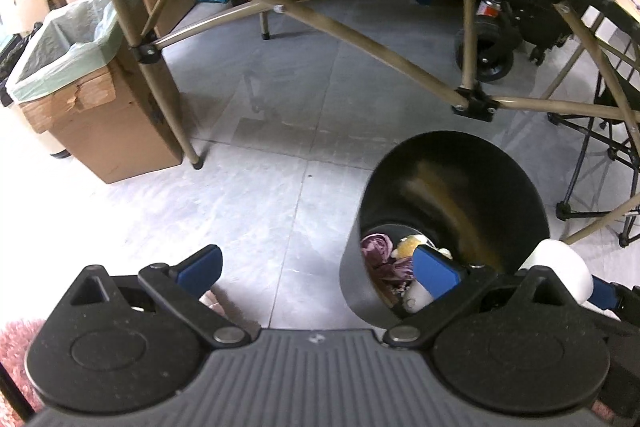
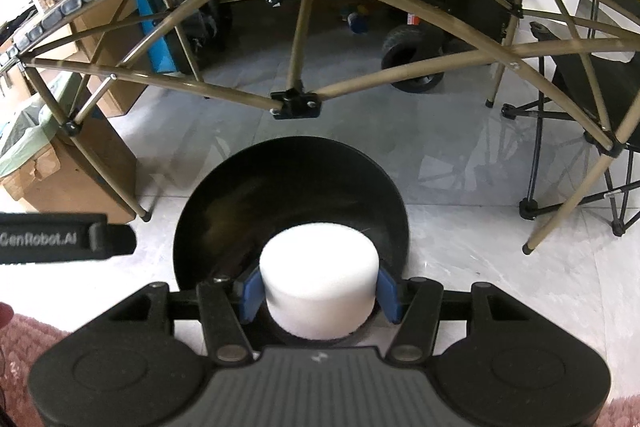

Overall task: Collect trash
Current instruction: 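Open the right tool to drop the white sponge into the bin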

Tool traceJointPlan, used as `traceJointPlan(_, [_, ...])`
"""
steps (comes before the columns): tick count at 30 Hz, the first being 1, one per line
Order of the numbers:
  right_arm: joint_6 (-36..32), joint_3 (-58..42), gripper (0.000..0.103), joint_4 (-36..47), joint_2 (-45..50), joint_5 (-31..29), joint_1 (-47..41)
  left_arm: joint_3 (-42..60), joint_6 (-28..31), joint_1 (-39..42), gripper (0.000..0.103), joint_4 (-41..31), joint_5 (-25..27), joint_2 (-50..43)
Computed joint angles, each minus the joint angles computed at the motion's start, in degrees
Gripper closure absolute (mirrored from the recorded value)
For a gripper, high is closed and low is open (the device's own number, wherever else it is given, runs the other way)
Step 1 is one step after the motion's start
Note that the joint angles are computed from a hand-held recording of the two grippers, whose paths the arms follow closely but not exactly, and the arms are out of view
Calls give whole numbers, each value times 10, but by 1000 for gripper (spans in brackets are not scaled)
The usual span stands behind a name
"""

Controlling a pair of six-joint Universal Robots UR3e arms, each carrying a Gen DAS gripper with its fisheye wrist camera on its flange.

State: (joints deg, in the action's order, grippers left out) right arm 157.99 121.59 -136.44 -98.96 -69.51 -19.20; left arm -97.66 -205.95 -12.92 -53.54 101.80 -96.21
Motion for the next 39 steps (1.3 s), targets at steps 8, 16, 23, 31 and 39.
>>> traceJointPlan(8, [45,-43,47,-22,66,-25,51,-47,12,40,0,2,-7,36])
traceJointPlan(16, [77,-79,47,-19,109,-35,86,-93,29,81,0,7,-14,66])
traceJointPlan(23, [91,-92,47,-24,132,-49,105,-118,40,104,0,11,-18,83])
traceJointPlan(31, [96,-98,47,-25,147,-56,121,-125,45,111,0,11,-21,85])
traceJointPlan(39, [101,-96,46,-34,150,-60,124,-126,48,109,0,13,-23,86])
